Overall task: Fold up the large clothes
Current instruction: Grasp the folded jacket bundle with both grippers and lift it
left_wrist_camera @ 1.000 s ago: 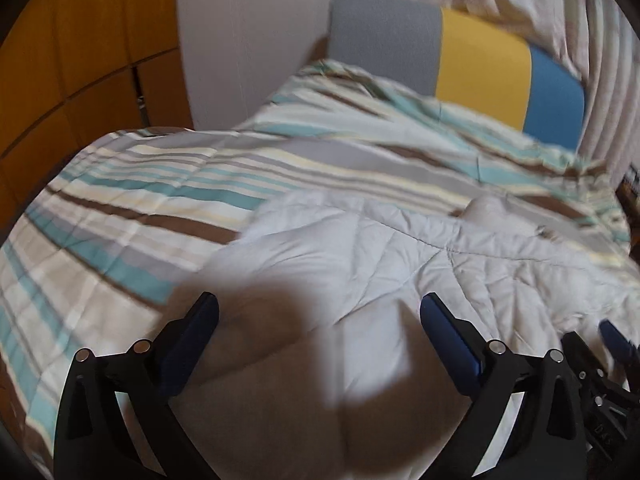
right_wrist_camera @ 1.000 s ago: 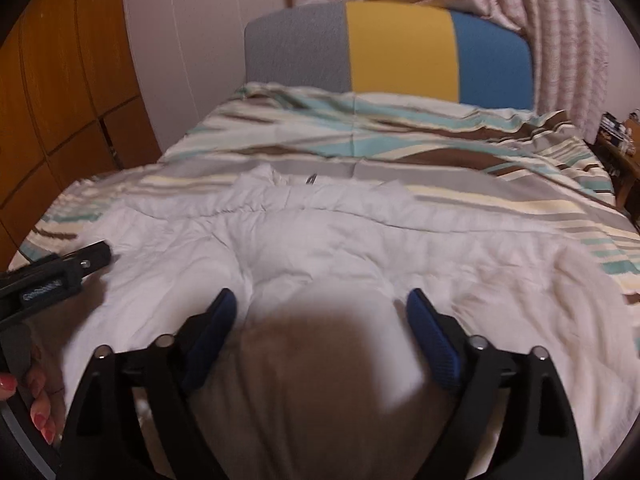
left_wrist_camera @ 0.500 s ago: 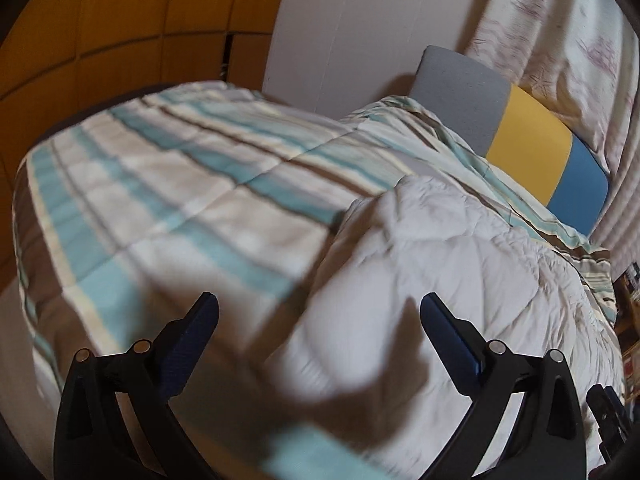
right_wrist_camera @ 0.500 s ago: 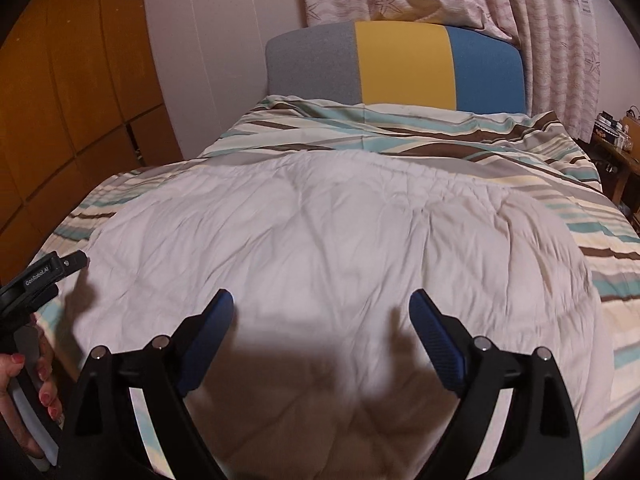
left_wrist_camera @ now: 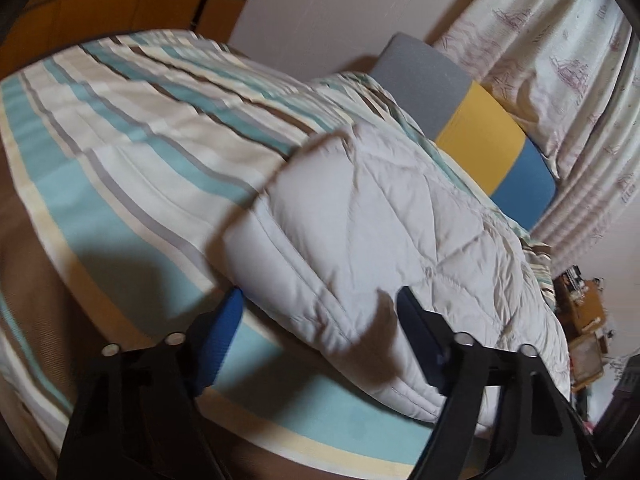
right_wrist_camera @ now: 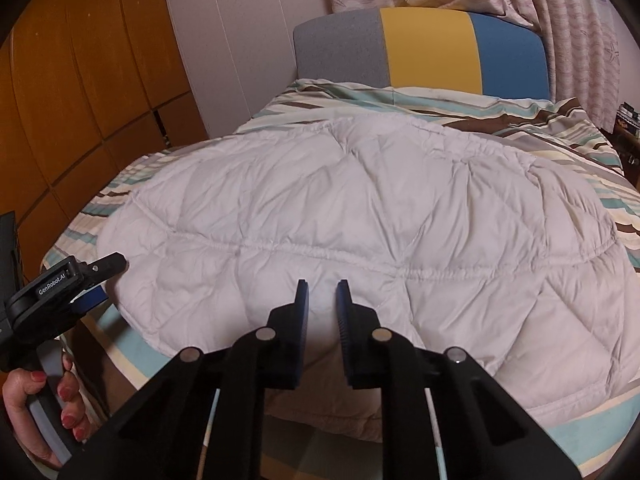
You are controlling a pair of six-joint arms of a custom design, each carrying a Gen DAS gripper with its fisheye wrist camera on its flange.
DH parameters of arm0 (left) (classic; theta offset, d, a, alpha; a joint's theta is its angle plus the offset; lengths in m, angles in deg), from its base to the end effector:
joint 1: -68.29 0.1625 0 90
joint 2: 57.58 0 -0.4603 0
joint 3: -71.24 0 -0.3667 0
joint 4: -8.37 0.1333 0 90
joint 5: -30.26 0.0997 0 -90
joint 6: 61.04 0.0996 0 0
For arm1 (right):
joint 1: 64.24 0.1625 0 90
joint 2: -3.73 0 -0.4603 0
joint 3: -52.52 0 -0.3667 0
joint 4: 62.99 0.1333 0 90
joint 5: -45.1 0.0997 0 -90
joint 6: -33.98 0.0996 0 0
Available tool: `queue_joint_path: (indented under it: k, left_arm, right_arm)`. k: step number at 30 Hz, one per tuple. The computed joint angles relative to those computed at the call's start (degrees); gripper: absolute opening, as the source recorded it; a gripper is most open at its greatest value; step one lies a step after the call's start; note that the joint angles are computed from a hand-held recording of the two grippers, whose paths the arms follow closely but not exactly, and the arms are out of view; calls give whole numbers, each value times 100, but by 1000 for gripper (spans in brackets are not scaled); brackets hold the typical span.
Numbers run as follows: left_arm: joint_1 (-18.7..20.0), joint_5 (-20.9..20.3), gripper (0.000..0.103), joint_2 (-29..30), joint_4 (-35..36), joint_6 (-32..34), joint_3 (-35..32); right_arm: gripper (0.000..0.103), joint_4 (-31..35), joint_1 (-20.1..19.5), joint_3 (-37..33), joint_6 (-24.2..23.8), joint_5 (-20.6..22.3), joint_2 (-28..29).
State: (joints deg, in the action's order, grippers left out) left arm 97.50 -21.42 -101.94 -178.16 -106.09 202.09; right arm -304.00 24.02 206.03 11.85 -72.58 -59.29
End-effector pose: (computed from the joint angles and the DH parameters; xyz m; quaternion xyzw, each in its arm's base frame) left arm -0.3092 -0.3964 0.0587 0.1004 0.9361 -0.3107 0.1312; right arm 0.0769 -0.3340 0.2494 0.0298 -0.8468 0.4360 0.3033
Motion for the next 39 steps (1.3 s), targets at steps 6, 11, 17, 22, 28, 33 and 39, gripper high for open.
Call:
queue_joint_path:
  k: [6, 11, 17, 22, 28, 33, 39]
  left_arm:
    - [199, -304, 76, 218, -529, -18, -37]
    - [206, -207, 76, 412, -901, 93, -56]
    - [200, 11, 76, 598, -1133, -29, -147]
    - [308, -54, 74, 619, -1410, -280, -186]
    - [414, -174, 60, 685, -1641, -555, -255]
    - [451, -515, 31, 689, -1883, -583, -258]
    - [-131, 2, 25, 652, -2313, 475, -263]
  right_arm:
    - [13, 101, -146, -114, -37, -159, 232]
    - [13, -10, -100, -223, -139, -462, 495]
    - [13, -635, -9, -308, -487, -810, 1008]
    - [13, -904, -89, -227, -529, -663, 1106]
    - [13, -977, -109, -202, -525, -612, 1128]
    - [13, -1003, -125, -182, -463, -562, 1125]
    - [13, -994, -190, -118, -418, -451, 1045]
